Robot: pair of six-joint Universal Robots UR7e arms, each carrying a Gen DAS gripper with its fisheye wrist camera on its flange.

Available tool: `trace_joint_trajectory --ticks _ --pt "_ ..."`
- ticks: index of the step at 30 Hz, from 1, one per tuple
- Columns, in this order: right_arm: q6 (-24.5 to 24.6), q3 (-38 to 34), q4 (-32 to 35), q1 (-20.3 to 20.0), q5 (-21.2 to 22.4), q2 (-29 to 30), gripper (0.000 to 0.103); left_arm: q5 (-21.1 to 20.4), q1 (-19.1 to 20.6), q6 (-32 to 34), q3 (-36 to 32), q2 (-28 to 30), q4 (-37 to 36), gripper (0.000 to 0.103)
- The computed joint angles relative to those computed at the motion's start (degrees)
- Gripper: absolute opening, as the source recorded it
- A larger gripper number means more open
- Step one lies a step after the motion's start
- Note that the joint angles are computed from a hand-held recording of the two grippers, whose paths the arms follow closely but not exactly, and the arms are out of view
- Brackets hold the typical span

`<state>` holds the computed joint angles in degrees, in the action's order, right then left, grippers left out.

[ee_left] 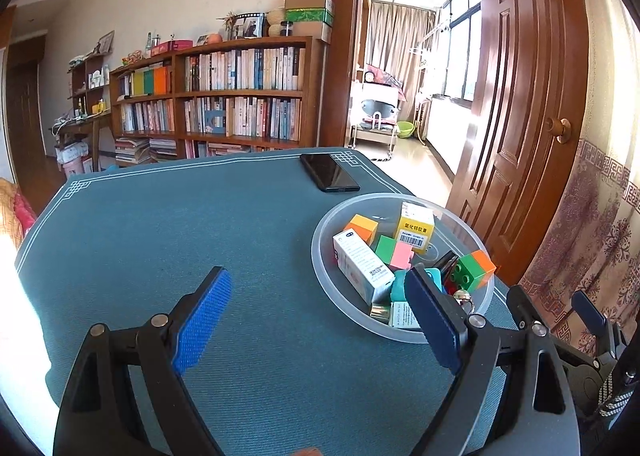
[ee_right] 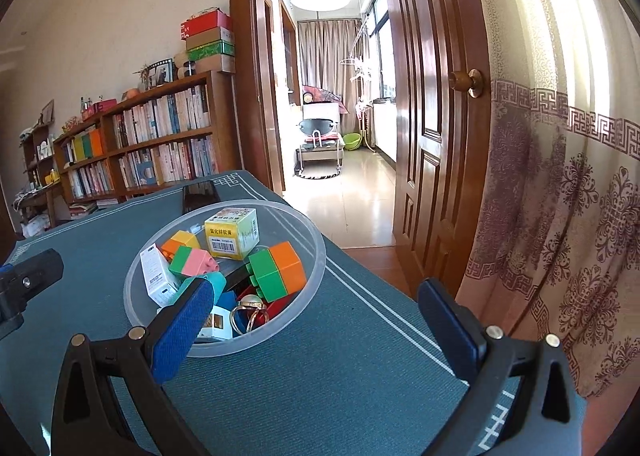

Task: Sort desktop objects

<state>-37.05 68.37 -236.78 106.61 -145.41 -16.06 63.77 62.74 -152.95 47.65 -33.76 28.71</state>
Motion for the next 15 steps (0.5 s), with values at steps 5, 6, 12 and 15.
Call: trace_joint_trajectory --ticks 5,6,12,15 --pt "0.39 0.55 0.00 0.31 0.06 -0.36 0.103 2.07 0.29 -1.49 -1.39 0.47 2.64 0.091" --pt "0.47 0.65 0.02 0.31 0.05 -0.38 0.103 2.20 0.32 -1.73 -1.64 0.57 2.98 0.091" --pt "0.61 1.56 0.04 0.28 0.15 -0.66 0.103 2.99 0.40 -2.29 -1.90 0.71 3.43 0.100" --pt "0.44 1.59 -0.13 0.14 0.18 -0.61 0.103 3.91 0.44 -1.58 0.14 -0.40 1.06 0.100"
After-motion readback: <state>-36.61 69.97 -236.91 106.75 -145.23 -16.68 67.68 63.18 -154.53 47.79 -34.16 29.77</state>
